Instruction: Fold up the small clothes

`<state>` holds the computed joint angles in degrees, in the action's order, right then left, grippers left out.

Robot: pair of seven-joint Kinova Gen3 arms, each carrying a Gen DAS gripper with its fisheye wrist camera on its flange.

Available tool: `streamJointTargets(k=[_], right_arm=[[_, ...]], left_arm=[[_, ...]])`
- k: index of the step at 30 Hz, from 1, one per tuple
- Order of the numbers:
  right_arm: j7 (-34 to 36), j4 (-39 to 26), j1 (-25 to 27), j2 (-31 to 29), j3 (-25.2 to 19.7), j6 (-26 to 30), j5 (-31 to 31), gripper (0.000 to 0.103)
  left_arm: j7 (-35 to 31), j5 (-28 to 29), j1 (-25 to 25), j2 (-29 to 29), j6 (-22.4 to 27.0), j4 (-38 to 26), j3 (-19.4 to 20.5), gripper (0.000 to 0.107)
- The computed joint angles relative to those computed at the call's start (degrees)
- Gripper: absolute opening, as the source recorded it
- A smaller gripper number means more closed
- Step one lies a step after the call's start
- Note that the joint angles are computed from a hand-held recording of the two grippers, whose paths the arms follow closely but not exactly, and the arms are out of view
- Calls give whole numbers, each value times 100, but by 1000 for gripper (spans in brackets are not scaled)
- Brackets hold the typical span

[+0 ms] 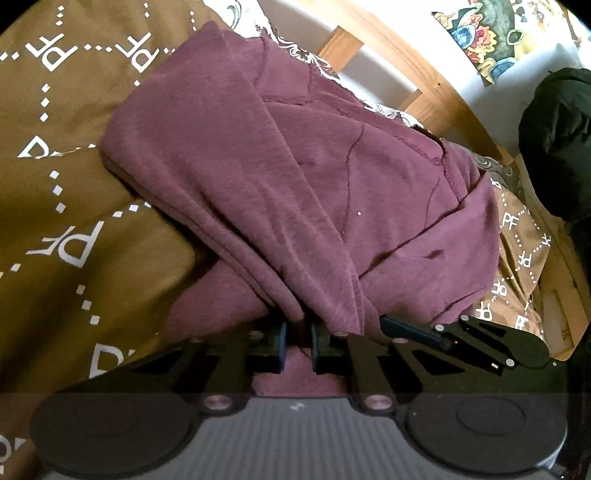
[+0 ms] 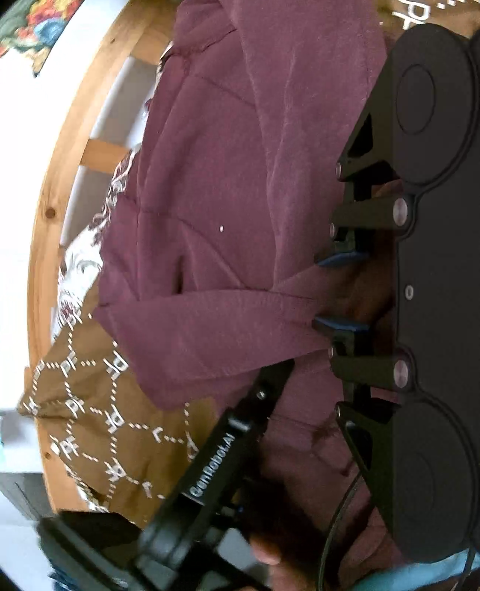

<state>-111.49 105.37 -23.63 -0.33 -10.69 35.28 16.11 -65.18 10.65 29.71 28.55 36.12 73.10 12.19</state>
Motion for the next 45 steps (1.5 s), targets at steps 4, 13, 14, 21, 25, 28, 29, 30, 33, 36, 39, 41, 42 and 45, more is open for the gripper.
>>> streamJointTargets(k=[4,13,14,21,25,28,29,30,33,36,39,41,42,45], right_arm=[[10,-51,-12,32,13,36,-2,2],[-1360,91,514,-264,187,-527,-77,0],[-1216,31,589,-172,188,-430,-292,0],[-1260,347,1099,-304,-239,-723,-540,30],[-534,425,583,-379,221,-1157,-975,39],[-175,40,218,-21,473,-738,-1133,4],[-216,-90,282,106,345,-575,-1000,1],[-350,-144,337,156,225,-504,-773,0],[-1044,-150,239,93,361,-596,-180,0],[-1421,-244,255,219,345,-582,138,0],[-1382,-374,281,368,165,-223,356,5],[-1762,-283,104,251,294,-131,511,20],[-1899,-174,105,117,291,-158,562,22],[-1834,89,200,-386,175,10,474,41]], left_arm=[[62,-136,98,-44,148,-69,-86,5],[129,-400,251,1,548,-367,-158,4],[132,-407,253,15,555,-372,-158,4],[89,-301,167,4,468,-285,-110,5],[102,-298,173,-1,438,-272,-114,5],[77,-254,136,-18,405,-236,-88,5],[61,-244,124,-34,397,-216,-80,5],[51,-257,132,-43,396,-212,-85,5],[24,-467,273,-3,441,-308,-168,5],[32,-513,296,23,504,-368,-175,5],[-6,-460,244,31,535,-384,-137,8],[-15,-462,247,28,584,-419,-140,16],[-76,-459,231,32,637,-454,-115,19],[-126,-590,326,-42,753,-488,-172,38]])
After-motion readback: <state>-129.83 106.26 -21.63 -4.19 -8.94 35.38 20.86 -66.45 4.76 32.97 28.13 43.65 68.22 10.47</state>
